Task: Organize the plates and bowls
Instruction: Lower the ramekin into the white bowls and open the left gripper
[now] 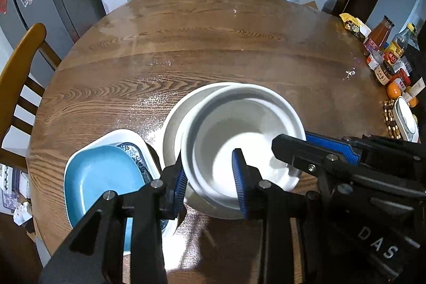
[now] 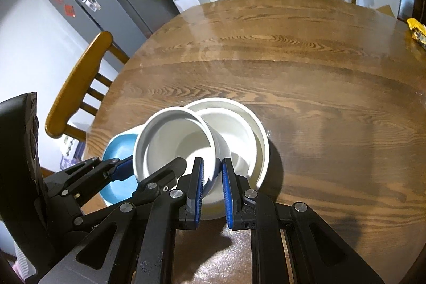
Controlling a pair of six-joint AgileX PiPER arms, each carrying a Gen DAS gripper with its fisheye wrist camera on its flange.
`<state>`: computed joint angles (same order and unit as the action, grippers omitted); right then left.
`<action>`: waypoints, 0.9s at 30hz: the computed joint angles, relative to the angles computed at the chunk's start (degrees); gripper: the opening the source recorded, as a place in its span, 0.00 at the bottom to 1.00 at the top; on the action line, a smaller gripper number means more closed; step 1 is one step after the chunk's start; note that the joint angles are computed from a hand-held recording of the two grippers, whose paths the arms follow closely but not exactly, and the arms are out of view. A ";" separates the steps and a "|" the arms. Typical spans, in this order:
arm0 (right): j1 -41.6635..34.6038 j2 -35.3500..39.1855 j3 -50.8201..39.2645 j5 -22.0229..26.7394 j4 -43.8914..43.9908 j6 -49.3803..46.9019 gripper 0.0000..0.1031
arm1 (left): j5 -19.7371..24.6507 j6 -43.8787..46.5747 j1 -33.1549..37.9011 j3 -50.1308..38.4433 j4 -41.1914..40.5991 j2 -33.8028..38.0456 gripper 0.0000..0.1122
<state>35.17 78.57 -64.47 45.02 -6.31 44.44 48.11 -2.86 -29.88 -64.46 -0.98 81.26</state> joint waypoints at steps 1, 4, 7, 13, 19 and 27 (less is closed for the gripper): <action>-0.29 0.21 0.10 -0.17 0.55 -0.56 0.15 | 0.05 0.12 0.13 0.00 -0.06 0.22 0.26; -1.17 0.95 0.10 -0.58 2.09 -2.09 0.15 | 0.03 -0.08 0.13 -0.10 0.20 1.00 0.26; -1.54 1.45 0.05 -0.77 3.10 -2.94 0.15 | 0.25 -0.13 0.23 -0.41 0.52 1.73 0.26; -3.01 2.43 0.04 -1.14 5.36 -5.52 0.15 | 0.44 -0.46 -0.03 -0.96 0.95 2.92 0.25; -3.54 3.00 0.04 -1.27 6.34 -6.60 0.15 | 0.80 -0.73 -0.30 -1.29 1.33 3.62 0.25; -4.33 3.74 -0.05 -0.91 7.39 -7.90 0.15 | 1.05 -1.01 -0.68 -1.97 1.61 4.98 0.25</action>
